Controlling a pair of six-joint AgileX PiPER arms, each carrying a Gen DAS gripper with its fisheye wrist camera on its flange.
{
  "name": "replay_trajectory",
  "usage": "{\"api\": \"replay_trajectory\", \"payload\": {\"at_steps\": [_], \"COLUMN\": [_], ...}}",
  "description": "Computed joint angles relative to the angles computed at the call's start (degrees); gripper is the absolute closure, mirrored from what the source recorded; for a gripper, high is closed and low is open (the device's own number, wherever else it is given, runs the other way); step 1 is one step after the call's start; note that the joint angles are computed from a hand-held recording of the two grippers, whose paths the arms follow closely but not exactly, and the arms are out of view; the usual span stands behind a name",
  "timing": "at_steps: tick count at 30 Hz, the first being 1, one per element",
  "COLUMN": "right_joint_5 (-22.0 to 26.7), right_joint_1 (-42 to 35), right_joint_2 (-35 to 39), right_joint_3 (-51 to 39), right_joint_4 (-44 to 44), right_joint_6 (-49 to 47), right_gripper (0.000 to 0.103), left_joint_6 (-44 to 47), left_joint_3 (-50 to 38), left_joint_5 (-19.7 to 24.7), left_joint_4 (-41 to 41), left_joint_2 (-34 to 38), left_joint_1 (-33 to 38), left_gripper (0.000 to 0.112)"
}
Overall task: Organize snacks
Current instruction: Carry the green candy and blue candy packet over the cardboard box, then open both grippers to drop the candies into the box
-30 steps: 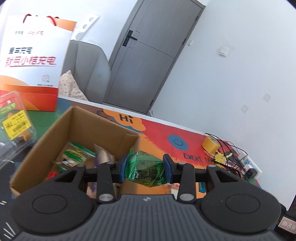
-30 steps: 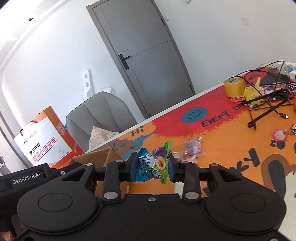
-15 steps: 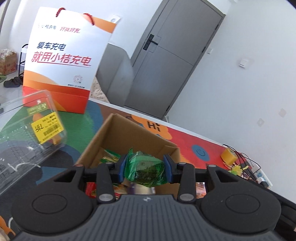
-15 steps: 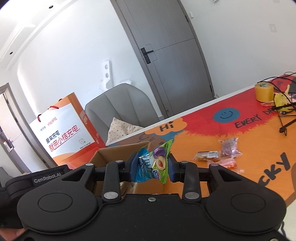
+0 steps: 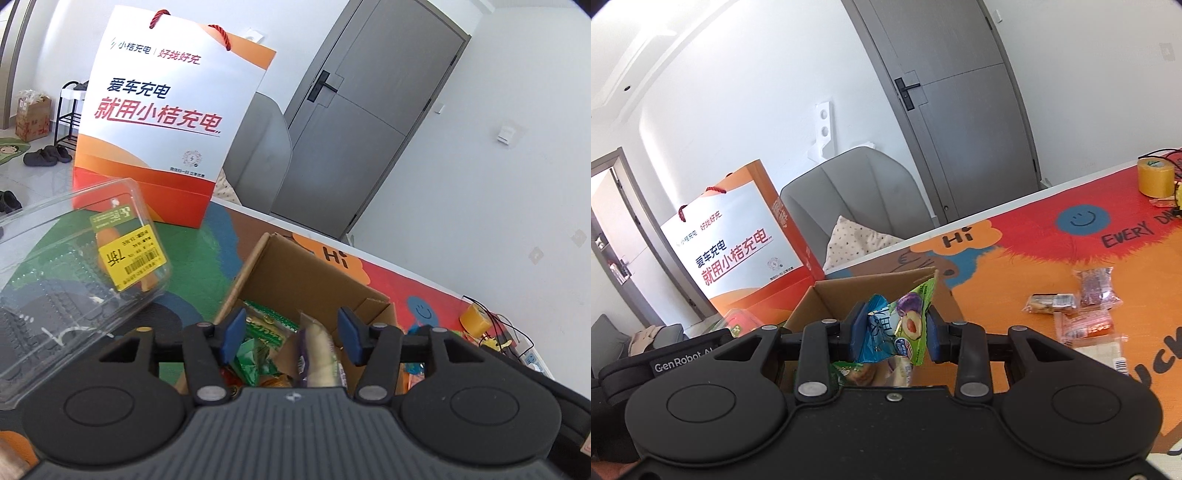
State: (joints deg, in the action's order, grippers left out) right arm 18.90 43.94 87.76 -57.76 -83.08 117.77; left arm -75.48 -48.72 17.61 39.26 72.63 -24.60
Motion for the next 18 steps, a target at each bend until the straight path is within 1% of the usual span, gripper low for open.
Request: {"api": "replay_trajectory", "payload": {"at_steps": [4, 7, 10, 12, 15, 16, 17, 18], "right_joint_5": [-0.69, -1.19, -1.50, -1.76, -1.72, -1.42, -1.07, -0.52], "right_joint_1": [0.55, 0.98, 1.33, 1.55, 1.83, 2.00, 2.09, 2.27], "right_joint_2": [1.94, 3.59, 5.16, 6.06, 7.17, 7.28, 7.19, 6.97], "right_joint_3": [-2.43, -4.26, -5.98, -6.91, -8.38, -8.52, -8.65, -8.54], "right_joint_4": [2.45, 3.52, 5.61, 6.66, 10.78, 11.32, 13.19, 13.89], "right_joint_6": [-3.00, -4.47, -6.69, -7.94, -12.70, -13.27, -15.10, -15.62], "right_gripper": [0.069, 0.069, 0.069, 0.069, 0.066, 0.064, 0.054, 0.045], "left_joint_6": [5.61, 7.63, 11.96, 12.77, 16.00, 17.23, 17.57, 18.49], "left_joint_3": [0.84, 1.12, 1.59, 1.90, 2.02, 2.09, 2.10, 2.04], "left_joint_5": [-0.33, 0.93, 0.94, 1.26, 1.78, 1.90, 2.26, 2.55], "left_joint_4": [-4.47, -5.56, -9.07, -9.37, -11.62, -12.45, -12.50, -13.13], "left_joint_2": [-1.01, -1.97, -3.12, -3.69, -3.98, -4.06, -4.12, -4.16], "left_joint_1": [1.88, 2.72, 4.37, 5.01, 5.81, 5.99, 5.86, 5.95], "left_gripper": [0.055, 0.053, 0.052, 0.050, 0.046, 0.043, 0.041, 0.040]}}
